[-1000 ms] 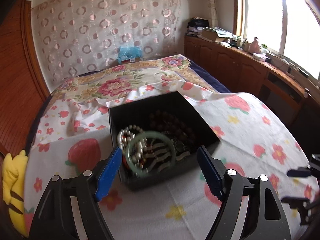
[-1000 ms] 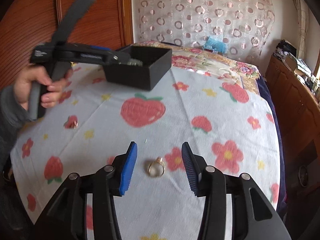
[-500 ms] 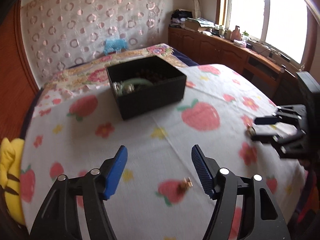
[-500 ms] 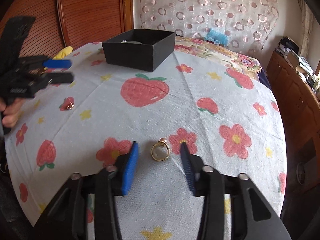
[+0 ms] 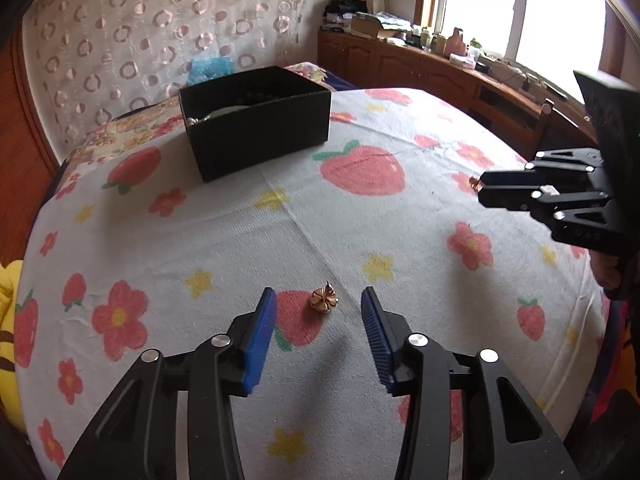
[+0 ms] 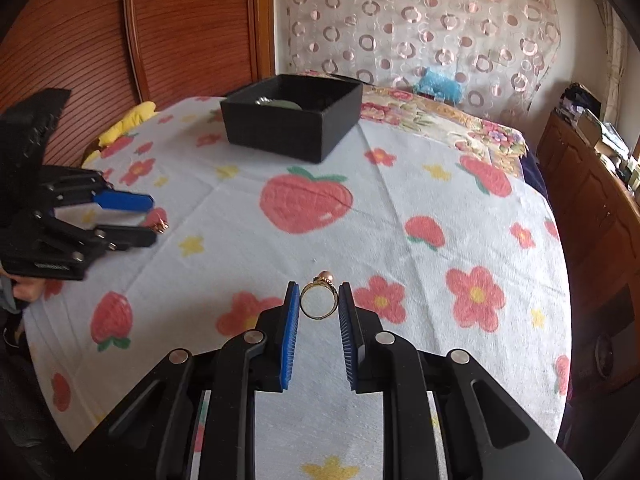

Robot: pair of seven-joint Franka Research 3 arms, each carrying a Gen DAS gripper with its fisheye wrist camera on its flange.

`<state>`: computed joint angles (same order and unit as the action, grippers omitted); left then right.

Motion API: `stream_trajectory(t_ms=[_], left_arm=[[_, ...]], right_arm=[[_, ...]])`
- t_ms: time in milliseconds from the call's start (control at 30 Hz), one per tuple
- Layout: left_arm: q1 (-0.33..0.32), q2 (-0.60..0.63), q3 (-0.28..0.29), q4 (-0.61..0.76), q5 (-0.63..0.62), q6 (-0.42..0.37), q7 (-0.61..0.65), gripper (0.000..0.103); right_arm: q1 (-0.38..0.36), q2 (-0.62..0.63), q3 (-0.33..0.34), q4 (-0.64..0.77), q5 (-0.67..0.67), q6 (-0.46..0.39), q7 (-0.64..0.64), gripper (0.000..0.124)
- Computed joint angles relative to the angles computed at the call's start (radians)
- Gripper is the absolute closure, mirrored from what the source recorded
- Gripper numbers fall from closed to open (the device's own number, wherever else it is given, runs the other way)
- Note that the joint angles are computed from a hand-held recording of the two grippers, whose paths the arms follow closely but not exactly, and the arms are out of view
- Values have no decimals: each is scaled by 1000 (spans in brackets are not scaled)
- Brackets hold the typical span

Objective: Organize jewelry
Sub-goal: 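Grasp the gold ring with the right tool while the left tool grasps the gold earring, then carry the ring and earring into the black box and open both tools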

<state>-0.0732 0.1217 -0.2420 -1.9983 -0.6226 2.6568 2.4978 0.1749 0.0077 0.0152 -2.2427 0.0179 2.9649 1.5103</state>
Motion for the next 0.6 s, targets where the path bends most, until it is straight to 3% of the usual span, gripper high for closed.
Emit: stream_trajectory(t_ms=[100,133,167,267,600], left_arm=[[-1,8,-1,3,6,-1,-8,75],[-1,8,-5,-2,-1,13,6,86],[0,8,-8,-2,-8,15,17,89],[4,13,-9,11,-19,-2,13,89],[8,55,-13,88,-8,76,-22,89]], right_arm=[[3,2,3,7,4,3,-6,102],[5,4,3,10,3,3,-6,102],[6,6,3,14,3,3,-7,102],[9,13,2,24,-9,1,3,102],[31,95,-11,152,3,13,-1,102]])
